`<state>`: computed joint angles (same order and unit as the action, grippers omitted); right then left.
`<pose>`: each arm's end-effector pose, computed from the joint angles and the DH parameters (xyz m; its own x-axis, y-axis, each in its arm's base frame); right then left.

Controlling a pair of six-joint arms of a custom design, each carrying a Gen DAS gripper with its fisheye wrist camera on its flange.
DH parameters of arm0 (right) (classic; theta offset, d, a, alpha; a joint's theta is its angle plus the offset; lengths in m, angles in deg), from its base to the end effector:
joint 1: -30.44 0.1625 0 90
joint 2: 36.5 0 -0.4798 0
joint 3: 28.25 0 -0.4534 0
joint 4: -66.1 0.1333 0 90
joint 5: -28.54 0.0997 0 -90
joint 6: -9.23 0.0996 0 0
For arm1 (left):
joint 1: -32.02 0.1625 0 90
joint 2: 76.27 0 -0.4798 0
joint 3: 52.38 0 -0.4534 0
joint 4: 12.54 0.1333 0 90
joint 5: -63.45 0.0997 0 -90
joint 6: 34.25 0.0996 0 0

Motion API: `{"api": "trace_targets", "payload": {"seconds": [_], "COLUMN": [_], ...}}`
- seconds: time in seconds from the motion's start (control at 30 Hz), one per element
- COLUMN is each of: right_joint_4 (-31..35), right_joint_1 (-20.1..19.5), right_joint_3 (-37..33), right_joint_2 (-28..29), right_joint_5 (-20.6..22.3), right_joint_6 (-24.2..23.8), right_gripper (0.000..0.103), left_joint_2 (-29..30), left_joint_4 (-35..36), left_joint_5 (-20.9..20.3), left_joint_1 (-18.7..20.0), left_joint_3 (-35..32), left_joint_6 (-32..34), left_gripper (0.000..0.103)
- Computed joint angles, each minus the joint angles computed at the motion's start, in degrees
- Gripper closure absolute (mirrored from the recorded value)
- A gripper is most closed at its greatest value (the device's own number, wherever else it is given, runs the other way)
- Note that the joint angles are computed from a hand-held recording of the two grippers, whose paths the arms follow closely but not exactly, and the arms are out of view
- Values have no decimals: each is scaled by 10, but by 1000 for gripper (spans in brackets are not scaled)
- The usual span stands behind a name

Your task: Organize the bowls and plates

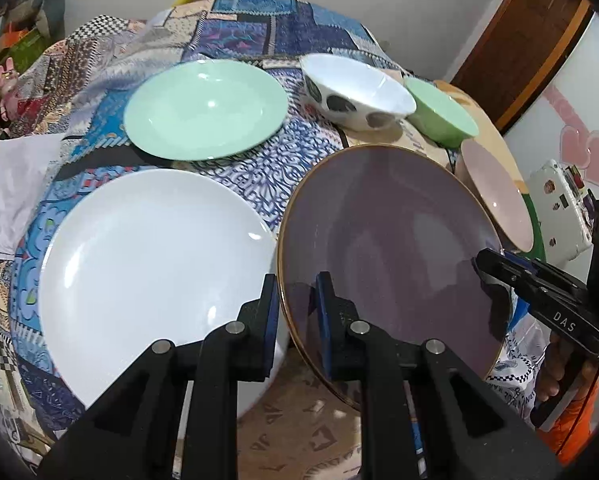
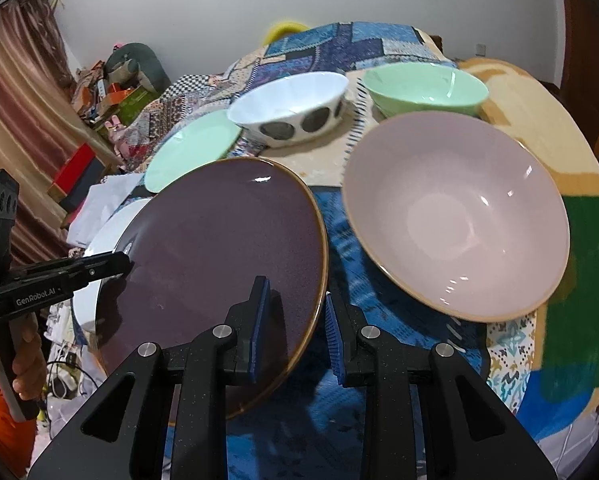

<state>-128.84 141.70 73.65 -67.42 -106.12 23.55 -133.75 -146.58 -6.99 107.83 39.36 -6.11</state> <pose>0.3061 -0.6123 -0.0227 -0.8546 0.2958 0.4267 -0.0922 0.7222 -0.6855 -0.0215 -0.7649 0.2363 -0.7039 0.6057 -0.3710 0.6504 0.7595 0.0058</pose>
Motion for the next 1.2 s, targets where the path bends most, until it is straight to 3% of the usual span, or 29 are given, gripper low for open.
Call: {"api": "trace_targets", "payload": {"seconds": [0.47,0.93,1.2], "right_joint_4": [-9,8,0], "right_joint_1": [-17,-6,22], "right_joint_3": [28,33,21], "right_joint_2": [-10,-18,-16], "right_joint_5": [16,-12,-32], "right_joint_6": [32,33,4], "right_gripper": [79,78,71], "left_joint_2": [26,13,-26], "left_joint_4": [2,-43,-100], "left_joint_5": [15,8,19], "left_joint_1": [-2,-9,-10], "left_joint_3": [-7,8,43], "left_joint_6": [4,34,53], "left_gripper": [86,85,57]}}
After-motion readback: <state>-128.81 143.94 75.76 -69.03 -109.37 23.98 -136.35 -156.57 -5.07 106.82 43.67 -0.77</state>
